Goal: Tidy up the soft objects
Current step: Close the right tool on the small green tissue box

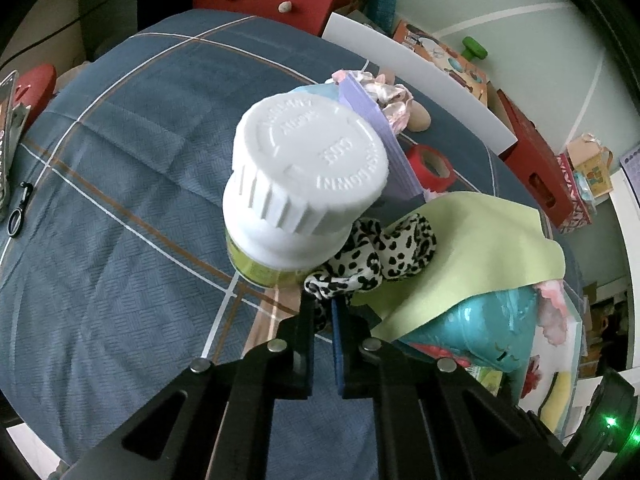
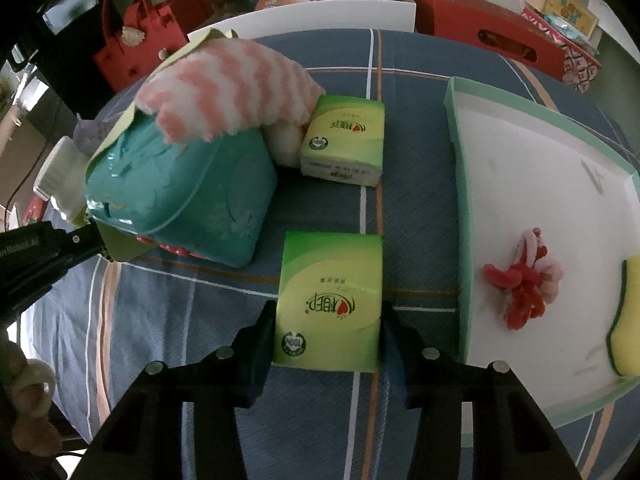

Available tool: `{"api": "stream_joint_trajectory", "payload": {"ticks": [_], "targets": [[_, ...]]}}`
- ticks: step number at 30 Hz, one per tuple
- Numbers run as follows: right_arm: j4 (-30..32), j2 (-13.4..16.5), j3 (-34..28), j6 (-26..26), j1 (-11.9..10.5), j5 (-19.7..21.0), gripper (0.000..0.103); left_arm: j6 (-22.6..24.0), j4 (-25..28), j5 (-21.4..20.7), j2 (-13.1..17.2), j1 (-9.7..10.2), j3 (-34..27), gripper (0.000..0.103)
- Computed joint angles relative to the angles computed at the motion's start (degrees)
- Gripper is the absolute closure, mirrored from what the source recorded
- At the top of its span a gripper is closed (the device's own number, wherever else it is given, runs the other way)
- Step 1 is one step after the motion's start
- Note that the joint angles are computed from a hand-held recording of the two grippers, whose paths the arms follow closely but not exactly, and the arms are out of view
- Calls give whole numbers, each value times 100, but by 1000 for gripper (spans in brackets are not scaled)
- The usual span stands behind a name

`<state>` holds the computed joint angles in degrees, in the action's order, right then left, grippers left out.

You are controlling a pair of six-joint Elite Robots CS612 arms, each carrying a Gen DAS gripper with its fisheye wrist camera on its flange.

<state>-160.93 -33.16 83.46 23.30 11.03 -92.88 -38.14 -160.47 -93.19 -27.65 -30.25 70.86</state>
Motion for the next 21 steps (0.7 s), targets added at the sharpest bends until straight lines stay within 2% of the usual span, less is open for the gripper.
{"api": "stream_joint_trajectory", "payload": {"ticks": [7, 21], "targets": [[-285, -95, 144, 16, -6, 12, 53, 29, -257, 21, -140, -7, 164, 99], [-746, -281, 386, 41, 32, -300, 53, 185, -877, 293, -428, -105, 499, 100]]}}
